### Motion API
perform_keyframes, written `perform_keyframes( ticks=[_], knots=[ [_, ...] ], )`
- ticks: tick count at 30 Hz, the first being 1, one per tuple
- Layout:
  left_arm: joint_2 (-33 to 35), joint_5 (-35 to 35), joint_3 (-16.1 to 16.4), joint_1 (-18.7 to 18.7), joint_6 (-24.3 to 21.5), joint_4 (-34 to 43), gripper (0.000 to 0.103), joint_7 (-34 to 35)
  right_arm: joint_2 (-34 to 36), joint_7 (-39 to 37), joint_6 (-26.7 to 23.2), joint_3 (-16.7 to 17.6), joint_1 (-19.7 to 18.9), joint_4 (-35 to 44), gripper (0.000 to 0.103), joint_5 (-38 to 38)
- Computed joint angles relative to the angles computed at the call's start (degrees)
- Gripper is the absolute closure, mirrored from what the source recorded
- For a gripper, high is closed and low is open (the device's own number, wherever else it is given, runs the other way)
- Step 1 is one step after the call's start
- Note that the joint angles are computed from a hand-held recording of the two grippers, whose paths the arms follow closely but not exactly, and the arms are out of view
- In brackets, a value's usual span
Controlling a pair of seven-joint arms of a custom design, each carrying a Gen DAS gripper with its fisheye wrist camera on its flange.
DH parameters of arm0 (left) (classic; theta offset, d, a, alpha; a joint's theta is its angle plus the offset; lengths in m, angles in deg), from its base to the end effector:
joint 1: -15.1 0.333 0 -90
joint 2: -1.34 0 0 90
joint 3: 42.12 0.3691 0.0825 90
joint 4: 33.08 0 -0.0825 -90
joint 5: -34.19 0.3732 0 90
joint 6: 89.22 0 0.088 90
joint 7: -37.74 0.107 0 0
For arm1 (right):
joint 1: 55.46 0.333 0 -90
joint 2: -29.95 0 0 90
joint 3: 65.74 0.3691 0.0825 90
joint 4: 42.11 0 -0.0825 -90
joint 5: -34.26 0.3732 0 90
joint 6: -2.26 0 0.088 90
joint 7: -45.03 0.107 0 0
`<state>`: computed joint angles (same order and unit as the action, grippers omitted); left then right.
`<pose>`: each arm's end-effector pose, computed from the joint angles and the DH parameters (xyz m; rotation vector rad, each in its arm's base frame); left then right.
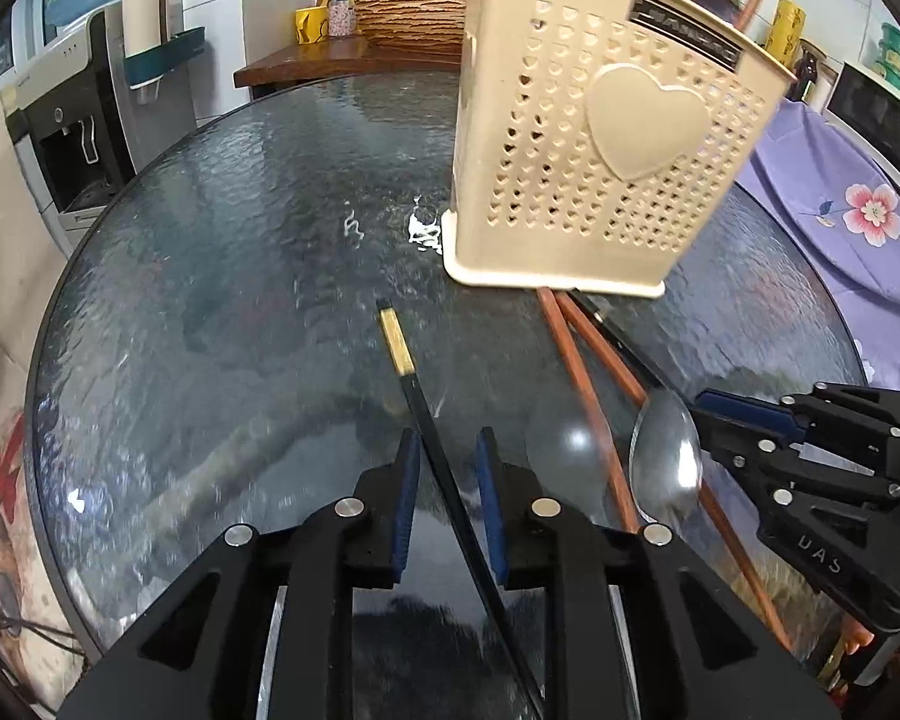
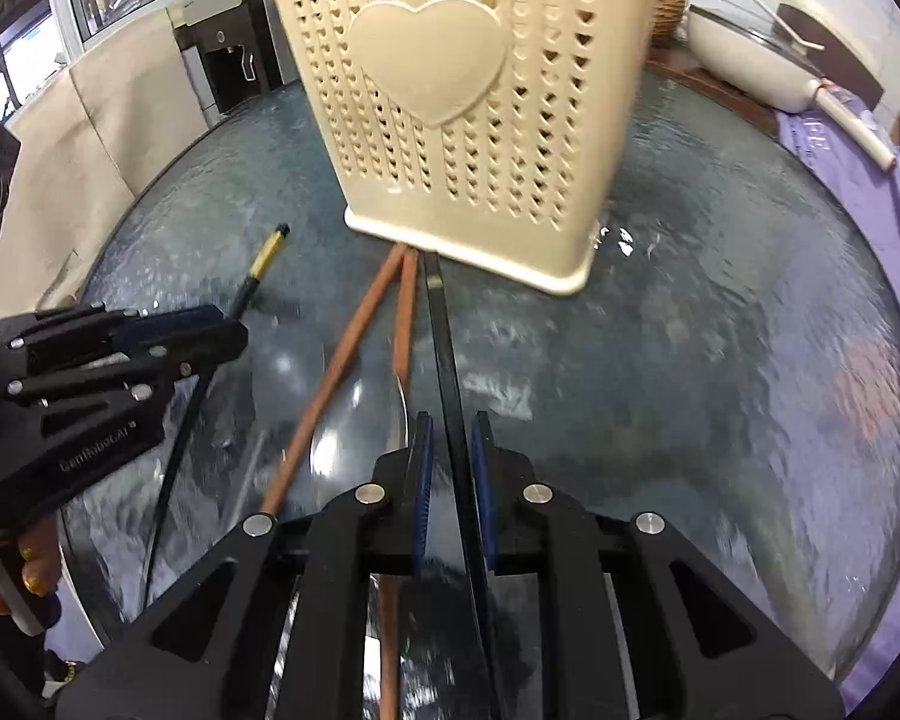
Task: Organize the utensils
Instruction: 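Close the left tool on a black gold-tipped chopstick while the right tool grasps a black chopstick, then lift both black chopsticks upright and carry them over the holder with both tools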
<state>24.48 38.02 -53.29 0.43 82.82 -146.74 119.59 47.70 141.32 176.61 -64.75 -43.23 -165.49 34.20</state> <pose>0.6070 -0.2829 0.3925 -1.6077 2.2551 -0.8151 0.6054 0.1415 0.3793 -1.9673 1.7451 -0.4478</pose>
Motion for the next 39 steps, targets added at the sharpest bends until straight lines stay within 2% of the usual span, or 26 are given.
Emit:
perform_keyframes(
  ticks=[2,4,8,12,15,18,22,25,28,31,35,37,39],
  knots=[
    [0.67,-0.6,-0.76,0.75,-0.88,1.22,0.084,0.49,1.13,-2.22,-1.14,2.56,-2.28,2.06,0.089,1.76],
    [1.44,-1.01,-1.06,1.1,-1.55,2.52,0.084,0.88,2.22,-3.79,-1.94,3.45,-2.94,3.91,0.089,2.61],
    [2.19,-1.38,-1.11,1.17,-2.15,3.75,0.084,1.25,3.64,-5.03,-2.67,2.02,-1.13,6.29,0.089,1.34],
    [3.05,-0.8,-0.2,0.51,-2.67,5.22,0.093,1.01,3.89,-4.86,-4.75,-0.24,1.19,7.67,0.09,-1.3],
    [3.79,-2.89,-2.5,2.65,-3.36,6.21,0.094,2.38,4.26,-4.61,-4.99,-0.34,1.5,8.1,0.094,-1.7],
    [3.81,-2.52,-1.34,1.6,-2.9,6.18,0.094,2.07,4.46,-3.41,-4.28,-1.51,2.72,8.02,0.095,-2.93],
    [3.22,-1.73,-0.52,0.54,-2.2,5.08,0.095,1.29,3.85,-3.55,-2.81,-0.83,2.15,6.24,0.095,-2.89],
    [3.0,-2.35,-1.29,1.1,-2.0,4.62,0.096,1.33,3.36,-3.77,-1.5,-0.24,1.39,5.15,0.095,-2.3],
    [2.78,-4.1,-3.51,3.02,-1.36,3.91,0.096,2.66,2.74,-3.92,0.43,0.33,0.69,3.85,0.095,-1.55],
    [1.91,-5.13,-4.3,3.73,0.62,2.63,0.096,3.5,1.23,-4.7,3.94,1.44,-0.53,1.47,0.095,-0.3],
    [0.03,-7.45,-7.76,6.57,3.83,0.25,0.096,6.03,-0.98,-6.67,9.45,6.88,-5.79,-1.98,0.095,2.67],
    [-1.04,-8.9,-10.81,9.14,5.71,-1.07,0.096,7.99,-2.1,-7.85,12.49,13.3,-12.04,-3.76,0.095,3.85],
    [-2.1,-11.27,-16.36,13.88,7.91,-2.7,0.096,11.09,-3.39,-7.22,15.31,21.04,-19.99,-5.75,0.095,3.01]
  ],
)
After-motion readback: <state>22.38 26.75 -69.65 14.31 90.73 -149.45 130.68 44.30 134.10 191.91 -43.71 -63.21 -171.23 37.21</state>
